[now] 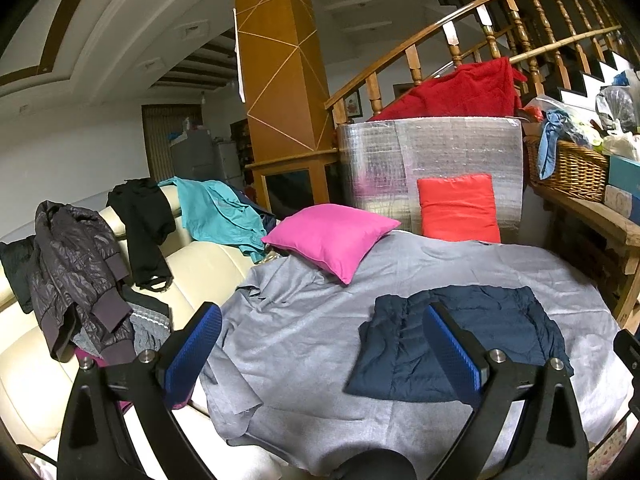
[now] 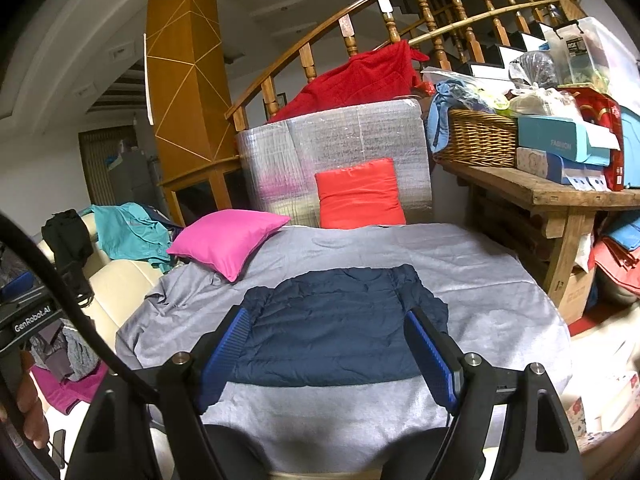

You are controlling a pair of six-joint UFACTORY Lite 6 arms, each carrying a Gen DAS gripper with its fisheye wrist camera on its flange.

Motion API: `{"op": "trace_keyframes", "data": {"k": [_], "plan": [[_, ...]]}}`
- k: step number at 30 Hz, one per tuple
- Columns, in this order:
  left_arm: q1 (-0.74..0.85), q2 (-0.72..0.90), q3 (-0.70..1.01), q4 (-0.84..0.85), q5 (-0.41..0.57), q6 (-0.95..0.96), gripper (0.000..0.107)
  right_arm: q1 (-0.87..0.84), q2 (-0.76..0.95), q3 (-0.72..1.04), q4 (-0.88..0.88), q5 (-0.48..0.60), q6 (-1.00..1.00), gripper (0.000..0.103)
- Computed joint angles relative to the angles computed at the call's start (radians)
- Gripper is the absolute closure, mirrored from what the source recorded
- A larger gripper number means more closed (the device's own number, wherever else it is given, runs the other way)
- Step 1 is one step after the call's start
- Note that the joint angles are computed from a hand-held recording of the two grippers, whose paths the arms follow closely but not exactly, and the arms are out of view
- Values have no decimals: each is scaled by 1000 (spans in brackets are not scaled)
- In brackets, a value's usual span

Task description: Fold large clothes

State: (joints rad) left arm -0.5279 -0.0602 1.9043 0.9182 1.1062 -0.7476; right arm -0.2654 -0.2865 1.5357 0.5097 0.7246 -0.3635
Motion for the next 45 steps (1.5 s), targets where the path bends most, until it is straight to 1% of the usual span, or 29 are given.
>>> {"op": "trace_keyframes", "data": {"k": [11, 24, 33, 39, 45], "plan": [[-20, 11, 9, 24, 19, -24, 7, 5, 8, 0, -2, -6, 7, 20], [4, -5, -16, -7, 2, -22, 7, 0, 5, -4, -8, -17, 25, 20], [27, -30, -22, -19, -5, -20, 7, 47, -1, 19, -115, -31, 121, 20], [56, -33, -22, -53, -29, 3, 7, 98, 6, 29, -195, -41, 189, 20], [73, -24, -20, -69, -50, 13, 7, 123, 48, 82, -251, -39, 242, 20]]}}
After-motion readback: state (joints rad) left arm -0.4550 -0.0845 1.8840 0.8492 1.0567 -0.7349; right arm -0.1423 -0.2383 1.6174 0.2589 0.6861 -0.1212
